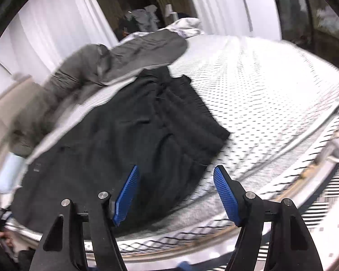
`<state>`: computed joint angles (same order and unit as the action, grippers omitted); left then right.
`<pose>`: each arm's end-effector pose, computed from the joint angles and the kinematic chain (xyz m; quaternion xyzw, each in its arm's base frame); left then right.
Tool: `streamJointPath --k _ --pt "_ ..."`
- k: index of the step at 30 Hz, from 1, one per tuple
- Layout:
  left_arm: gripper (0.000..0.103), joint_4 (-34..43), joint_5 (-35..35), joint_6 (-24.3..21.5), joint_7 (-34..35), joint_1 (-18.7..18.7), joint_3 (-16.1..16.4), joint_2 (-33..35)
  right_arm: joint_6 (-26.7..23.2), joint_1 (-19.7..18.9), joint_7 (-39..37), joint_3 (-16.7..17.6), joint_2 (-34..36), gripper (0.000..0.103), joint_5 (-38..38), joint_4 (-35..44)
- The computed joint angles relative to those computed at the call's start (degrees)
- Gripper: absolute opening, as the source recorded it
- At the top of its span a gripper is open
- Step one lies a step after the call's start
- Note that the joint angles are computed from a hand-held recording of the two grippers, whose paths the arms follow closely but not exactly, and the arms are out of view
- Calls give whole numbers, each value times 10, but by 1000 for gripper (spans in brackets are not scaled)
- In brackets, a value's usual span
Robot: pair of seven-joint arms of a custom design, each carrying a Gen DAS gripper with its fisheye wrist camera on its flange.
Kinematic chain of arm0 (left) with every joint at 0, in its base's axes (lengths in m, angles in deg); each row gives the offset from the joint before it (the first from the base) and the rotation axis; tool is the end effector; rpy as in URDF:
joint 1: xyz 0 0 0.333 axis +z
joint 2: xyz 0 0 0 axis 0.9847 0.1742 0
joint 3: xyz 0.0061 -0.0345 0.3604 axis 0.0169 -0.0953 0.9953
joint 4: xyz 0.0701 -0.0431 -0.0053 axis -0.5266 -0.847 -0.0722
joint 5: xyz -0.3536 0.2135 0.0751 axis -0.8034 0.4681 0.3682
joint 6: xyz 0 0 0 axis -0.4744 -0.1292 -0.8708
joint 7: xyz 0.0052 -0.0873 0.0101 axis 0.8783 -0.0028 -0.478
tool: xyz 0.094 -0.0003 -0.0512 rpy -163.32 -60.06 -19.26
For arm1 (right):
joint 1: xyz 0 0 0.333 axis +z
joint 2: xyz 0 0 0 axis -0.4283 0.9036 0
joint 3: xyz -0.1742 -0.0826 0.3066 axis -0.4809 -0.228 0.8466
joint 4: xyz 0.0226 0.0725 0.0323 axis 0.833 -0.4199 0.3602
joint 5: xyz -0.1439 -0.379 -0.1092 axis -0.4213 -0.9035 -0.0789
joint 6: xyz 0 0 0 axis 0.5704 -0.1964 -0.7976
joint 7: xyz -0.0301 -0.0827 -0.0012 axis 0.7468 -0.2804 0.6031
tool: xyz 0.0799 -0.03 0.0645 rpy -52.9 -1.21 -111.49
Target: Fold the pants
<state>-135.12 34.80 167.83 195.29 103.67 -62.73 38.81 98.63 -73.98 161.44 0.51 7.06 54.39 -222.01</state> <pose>0.8317 0.2176 0.4587 -0.6596 0.6376 -0.3761 0.1302 0.4580 0.0046 0.4589 -0.3140 0.8465 -0.2865 0.3205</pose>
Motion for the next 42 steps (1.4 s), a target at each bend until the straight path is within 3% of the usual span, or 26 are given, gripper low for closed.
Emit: streamJointPath --k 3,8,9,10,12,13,14,16,19,22,26,28,29,34,37,42 --pt "84 -15 -18 -16 4 19 -7 -11 25 6 3 -19 47 68 -5 7" --pt "83 -16 -34 -38 -6 27 -4 -12 130 90 -25 -134 122 65 28 -12" --pt "83 -14 -42 -45 -3 30 -8 -9 150 94 -36 -137 126 64 44 -19" --pt "82 -8 -46 -53 -3 31 -9 -5 163 95 -44 -140 128 60 49 -21" --pt "77 0 -50 -57 -7 28 -8 0 166 105 -61 -149 115 41 61 -28" --pt "76 3 -53 -60 -9 28 -9 1 165 122 -66 -164 110 22 60 -28" --pt "74 3 -61 -64 -5 31 -15 1 159 127 -57 -166 95 15 48 -32" --pt "68 12 -66 -66 -6 28 -15 4 141 106 -108 -118 65 12 97 -32" --pt "64 21 -63 -76 -8 24 -11 7 131 95 -122 -93 36 12 128 -31" --pt "54 84 -40 -109 -47 9 -1 46 109 118 -144 -109 27 12 140 -33" --pt "16 147 -16 -114 -86 -6 -1 87 82 105 -167 -85 44 12 169 -10" --pt "9 159 -14 -106 -81 -4 -11 96 71 115 -185 -94 55 12 182 -1" --pt "4 166 -12 -104 -79 -5 -14 100 64 141 -194 -122 46 12 183 -10" --pt "1 190 -10 -91 -60 -7 -30 106 9 173 -218 -155 38 12 164 11" --pt "1 208 -17 -94 -50 -6 -40 110 -18 173 -207 -156 33 12 137 29" --pt "1 274 -15 -116 -54 -13 -44 134 -17 187 -177 -171 16 12 106 22"
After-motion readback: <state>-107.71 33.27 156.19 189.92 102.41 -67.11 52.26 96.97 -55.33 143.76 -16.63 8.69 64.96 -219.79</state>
